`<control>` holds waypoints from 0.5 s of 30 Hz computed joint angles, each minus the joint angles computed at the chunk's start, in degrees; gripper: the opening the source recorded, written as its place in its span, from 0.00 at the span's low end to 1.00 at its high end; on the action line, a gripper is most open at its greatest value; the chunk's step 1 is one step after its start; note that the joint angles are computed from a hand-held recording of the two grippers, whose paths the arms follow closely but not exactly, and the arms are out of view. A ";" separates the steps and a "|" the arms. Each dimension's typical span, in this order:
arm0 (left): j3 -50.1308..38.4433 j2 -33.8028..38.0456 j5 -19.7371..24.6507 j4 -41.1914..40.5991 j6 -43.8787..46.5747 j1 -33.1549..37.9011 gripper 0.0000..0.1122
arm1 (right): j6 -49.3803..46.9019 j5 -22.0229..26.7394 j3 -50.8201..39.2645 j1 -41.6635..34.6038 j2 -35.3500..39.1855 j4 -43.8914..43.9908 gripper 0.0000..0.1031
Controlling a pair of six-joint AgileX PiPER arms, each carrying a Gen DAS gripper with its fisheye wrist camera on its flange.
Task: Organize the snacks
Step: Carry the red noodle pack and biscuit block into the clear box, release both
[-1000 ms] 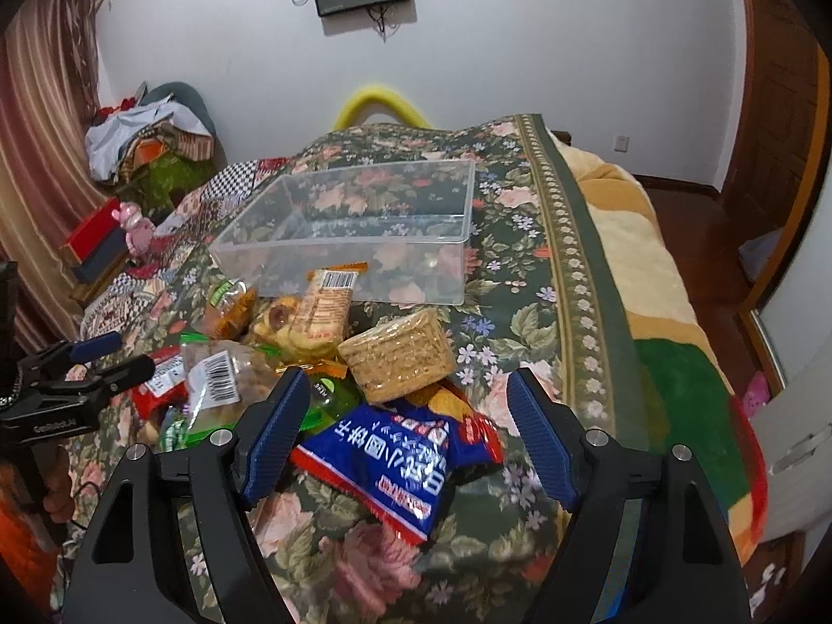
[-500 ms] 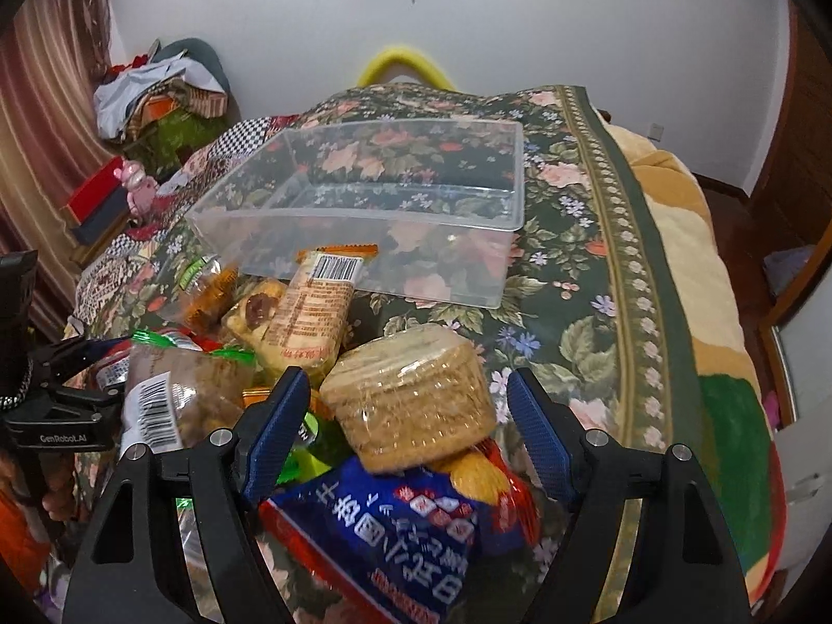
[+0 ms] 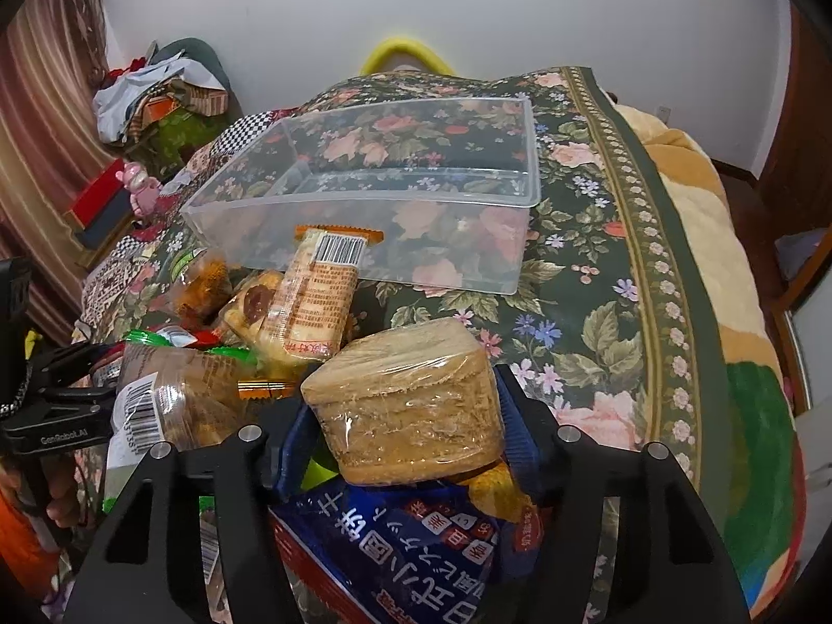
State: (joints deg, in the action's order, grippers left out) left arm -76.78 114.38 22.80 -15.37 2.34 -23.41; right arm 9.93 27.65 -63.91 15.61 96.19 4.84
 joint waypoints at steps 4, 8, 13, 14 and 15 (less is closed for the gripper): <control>2.27 -3.03 -1.27 2.47 -1.73 -0.58 0.59 | 3.12 -0.54 1.01 0.21 -2.28 -3.05 0.56; 3.90 -6.21 -1.88 4.93 -4.01 -0.75 0.59 | 6.97 -0.38 1.14 0.90 -4.53 -7.61 0.54; 3.96 -9.26 -2.25 6.22 -5.03 -0.50 0.59 | 9.65 -0.87 1.28 1.14 -6.65 -10.27 0.51; 3.60 -9.58 -2.18 6.68 -5.29 -0.56 0.59 | 10.09 -0.93 1.15 1.18 -6.88 -10.75 0.51; 3.13 -9.88 -2.00 7.16 -5.48 -0.60 0.59 | 10.76 -0.82 0.83 1.35 -7.02 -11.47 0.51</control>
State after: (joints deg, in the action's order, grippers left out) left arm -73.65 104.49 20.79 -8.21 -3.15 -24.01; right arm 20.69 26.83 -63.09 16.96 89.17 -6.63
